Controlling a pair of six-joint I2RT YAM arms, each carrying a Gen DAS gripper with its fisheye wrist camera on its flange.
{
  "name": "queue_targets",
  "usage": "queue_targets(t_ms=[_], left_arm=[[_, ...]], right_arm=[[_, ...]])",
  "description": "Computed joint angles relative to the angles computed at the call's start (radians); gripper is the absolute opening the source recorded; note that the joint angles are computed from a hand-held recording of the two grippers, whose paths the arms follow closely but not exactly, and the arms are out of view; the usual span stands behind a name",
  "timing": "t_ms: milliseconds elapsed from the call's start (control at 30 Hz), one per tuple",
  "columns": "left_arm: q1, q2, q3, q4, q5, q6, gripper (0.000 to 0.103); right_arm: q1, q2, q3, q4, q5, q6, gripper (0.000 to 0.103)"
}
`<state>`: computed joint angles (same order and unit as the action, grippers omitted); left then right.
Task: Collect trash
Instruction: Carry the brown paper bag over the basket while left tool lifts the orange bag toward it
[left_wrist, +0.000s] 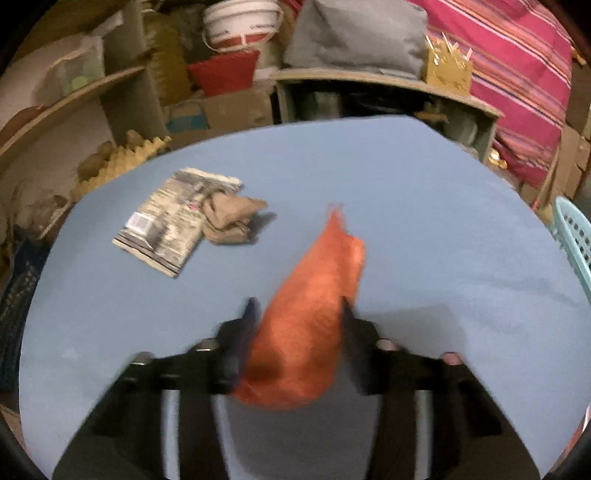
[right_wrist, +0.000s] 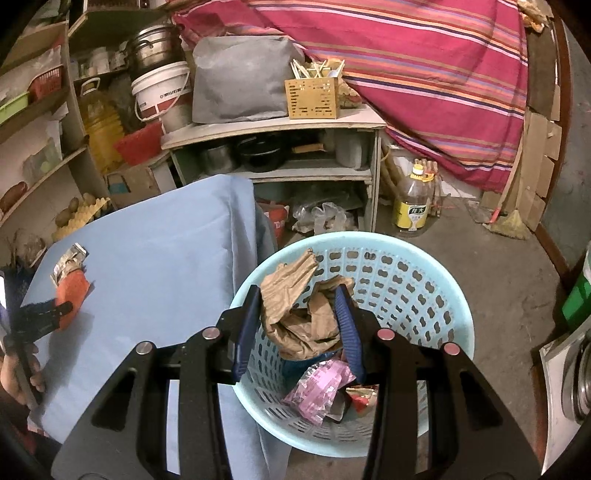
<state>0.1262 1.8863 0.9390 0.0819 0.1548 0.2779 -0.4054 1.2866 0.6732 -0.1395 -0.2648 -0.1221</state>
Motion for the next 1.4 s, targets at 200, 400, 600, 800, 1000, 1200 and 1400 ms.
queue_targets(t_ms=[200,400,600,800,1000,1200,1400], left_arm=[[-0.003,-0.055,-0.031,0.008,0.010,-0.014,0.016],[-0.074,-0.195,-0.050,-0.030,-0.017,-0.086,0.016],[-0.282,-0.297,-0.026,-0.067,-0.119,-0.197,0.016],[-0.533,-0.275,0.030,-0.047,-0.227,-0.233,0.016],[-0.711,-0.171,0.118,-0.026,-0.291,-0.262,0.016],[-0.801,-0.058,0.215,-0.028,-0.310,-0.268,0.016],[-0.805,0.028,0.307,-0.067,-0.276,-0.311,0.016]], right_arm=[[0.011,-0.007,-0.005,0.007,-0.003,0.011,0.042],[-0.003,-0.007,-0.002,0.013,-0.013,0.015,0.042],[-0.054,0.010,0.006,0.026,-0.016,0.001,0.042],[-0.111,0.049,0.020,0.036,-0.031,-0.019,0.042],[-0.152,0.119,0.039,0.063,-0.036,-0.045,0.042],[-0.199,0.186,0.075,0.073,-0.068,-0.057,0.043],[-0.214,0.232,0.108,0.069,-0.075,-0.079,0.051]])
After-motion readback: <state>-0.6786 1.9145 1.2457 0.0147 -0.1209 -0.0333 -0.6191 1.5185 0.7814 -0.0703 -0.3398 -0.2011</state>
